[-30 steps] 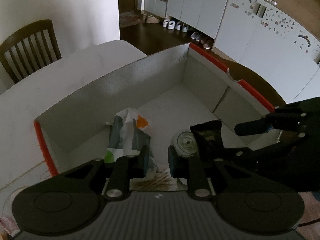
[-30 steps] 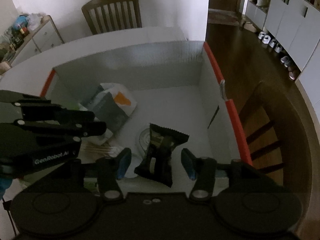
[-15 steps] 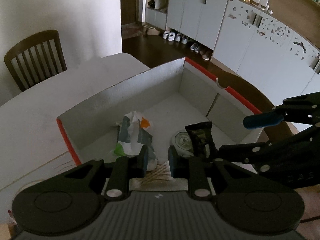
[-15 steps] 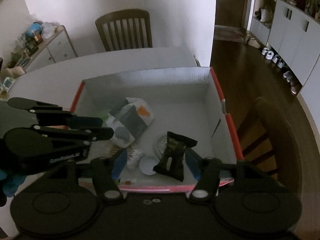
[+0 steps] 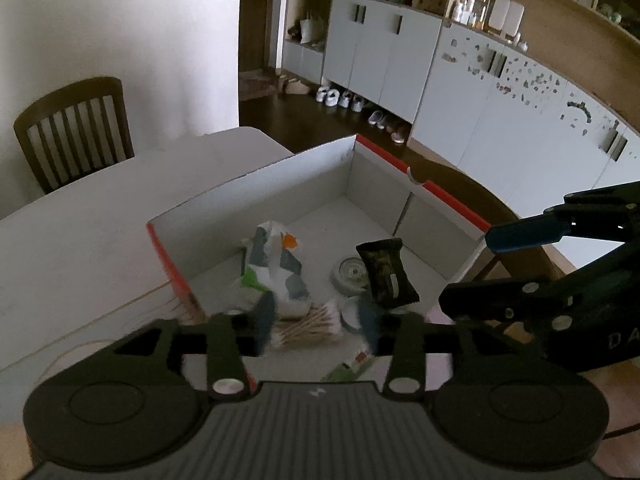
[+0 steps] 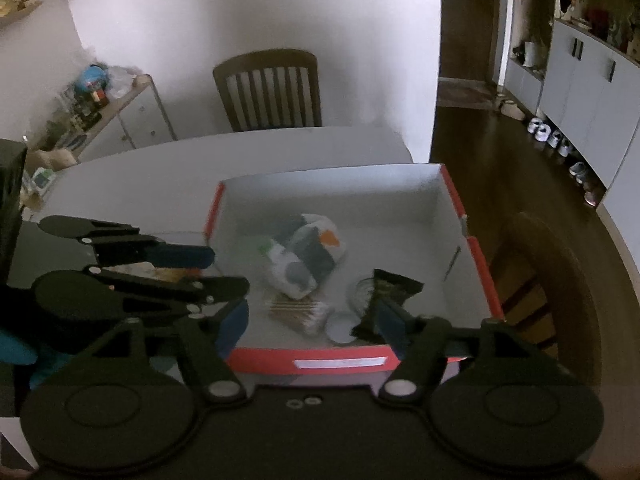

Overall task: Organize objects
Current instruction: 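Open left tool releasing white tube while right tool releases black packet, then move both tools back from the red box to the table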

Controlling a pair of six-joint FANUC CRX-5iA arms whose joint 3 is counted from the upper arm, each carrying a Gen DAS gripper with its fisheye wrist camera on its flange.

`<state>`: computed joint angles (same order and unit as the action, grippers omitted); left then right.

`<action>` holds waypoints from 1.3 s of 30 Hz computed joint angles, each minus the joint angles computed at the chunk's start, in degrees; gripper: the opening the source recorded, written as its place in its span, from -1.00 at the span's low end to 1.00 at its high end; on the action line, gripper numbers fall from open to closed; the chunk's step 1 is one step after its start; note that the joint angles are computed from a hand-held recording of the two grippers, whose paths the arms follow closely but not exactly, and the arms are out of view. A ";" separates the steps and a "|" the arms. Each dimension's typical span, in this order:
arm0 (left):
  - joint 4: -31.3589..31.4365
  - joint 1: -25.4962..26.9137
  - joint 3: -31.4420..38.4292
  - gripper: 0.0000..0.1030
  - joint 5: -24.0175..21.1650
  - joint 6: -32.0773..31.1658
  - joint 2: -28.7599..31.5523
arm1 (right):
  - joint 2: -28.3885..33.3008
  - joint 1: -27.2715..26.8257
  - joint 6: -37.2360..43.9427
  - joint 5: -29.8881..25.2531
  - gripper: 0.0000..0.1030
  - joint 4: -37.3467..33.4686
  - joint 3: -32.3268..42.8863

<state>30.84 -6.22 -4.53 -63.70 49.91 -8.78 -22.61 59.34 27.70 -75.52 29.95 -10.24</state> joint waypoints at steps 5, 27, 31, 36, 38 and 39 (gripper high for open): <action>3.15 4.26 -3.15 0.07 -1.17 -4.12 -3.28 | 1.20 4.21 -4.10 -0.84 0.44 2.85 0.23; 11.05 29.18 -9.59 0.62 -13.24 -20.06 -8.58 | 12.56 12.57 -15.75 0.23 0.79 8.13 5.83; 11.24 32.35 -10.21 0.78 -13.23 -21.55 -8.49 | 14.80 12.53 -16.16 0.08 0.79 7.66 7.40; 11.17 35.74 -10.31 0.92 -13.54 -22.86 -7.21 | 17.92 12.21 -16.40 -0.42 0.79 7.35 9.42; 10.92 36.92 -10.29 0.96 -13.43 -23.19 -6.57 | 18.86 12.00 -16.29 -0.23 0.79 6.94 10.03; 10.80 37.44 -10.28 0.97 -13.28 -23.18 -6.25 | 19.35 11.86 -16.22 -0.16 0.79 6.65 10.39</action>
